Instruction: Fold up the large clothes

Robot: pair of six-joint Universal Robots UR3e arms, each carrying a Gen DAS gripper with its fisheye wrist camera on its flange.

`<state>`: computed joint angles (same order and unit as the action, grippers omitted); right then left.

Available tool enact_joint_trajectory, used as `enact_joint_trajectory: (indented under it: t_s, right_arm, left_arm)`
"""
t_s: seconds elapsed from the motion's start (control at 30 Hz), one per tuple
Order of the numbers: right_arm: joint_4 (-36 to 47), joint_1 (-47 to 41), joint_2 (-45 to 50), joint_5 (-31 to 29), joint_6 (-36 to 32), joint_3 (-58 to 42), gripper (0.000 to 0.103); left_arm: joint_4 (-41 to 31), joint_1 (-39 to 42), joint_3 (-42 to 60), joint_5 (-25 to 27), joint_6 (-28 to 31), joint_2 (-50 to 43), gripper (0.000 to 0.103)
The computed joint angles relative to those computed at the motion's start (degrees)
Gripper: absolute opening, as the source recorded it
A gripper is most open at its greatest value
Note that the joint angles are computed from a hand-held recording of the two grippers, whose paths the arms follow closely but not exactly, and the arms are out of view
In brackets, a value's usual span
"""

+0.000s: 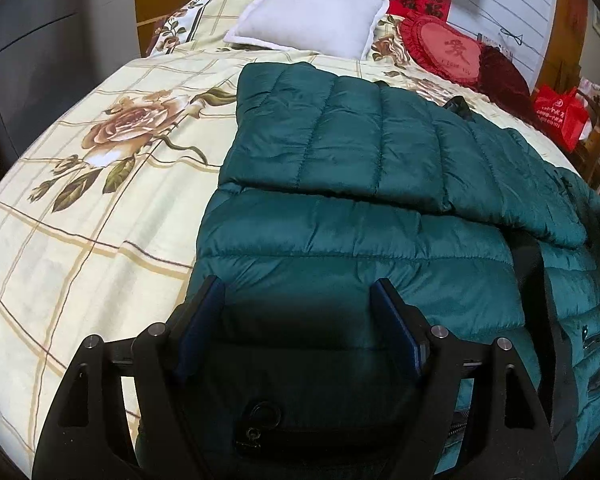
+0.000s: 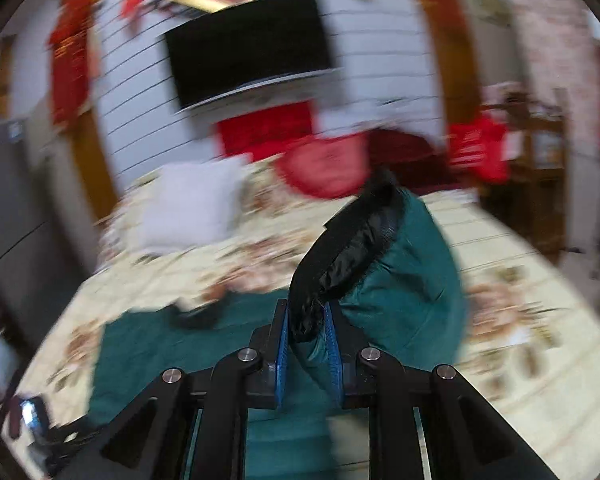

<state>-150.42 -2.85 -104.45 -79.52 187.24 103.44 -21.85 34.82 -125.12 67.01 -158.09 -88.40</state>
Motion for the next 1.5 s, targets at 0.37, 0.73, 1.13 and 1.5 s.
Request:
enact_joint_trajectory:
  t_s: [0.37, 0.73, 1.13, 1.5]
  right_arm:
    - [-19.43, 25.15, 34.81, -6.38, 8.31, -10.95, 0.016]
    - [-24.06, 22.09, 19.49, -19.27, 9.45, 13.29, 0.016]
    - [-4.95, 3.0, -2.97, -10.84, 10.23, 29.48, 0.055]
    - [-5.9, 2.64, -1.39, -8.89, 6.82, 29.52, 0.08]
  left_arm:
    - [0.02, 0.03, 0.17, -0.01, -0.03, -0.29, 0.078]
    - [0.49, -0.94, 0.34, 1.57, -0.28, -0.33, 0.078]
    - [-16.09, -26.36, 31.1, -7.36, -4.26, -10.29, 0.078]
    - [-25.83, -41.35, 58.86, -4.44, -10.32, -34.91, 0.035]
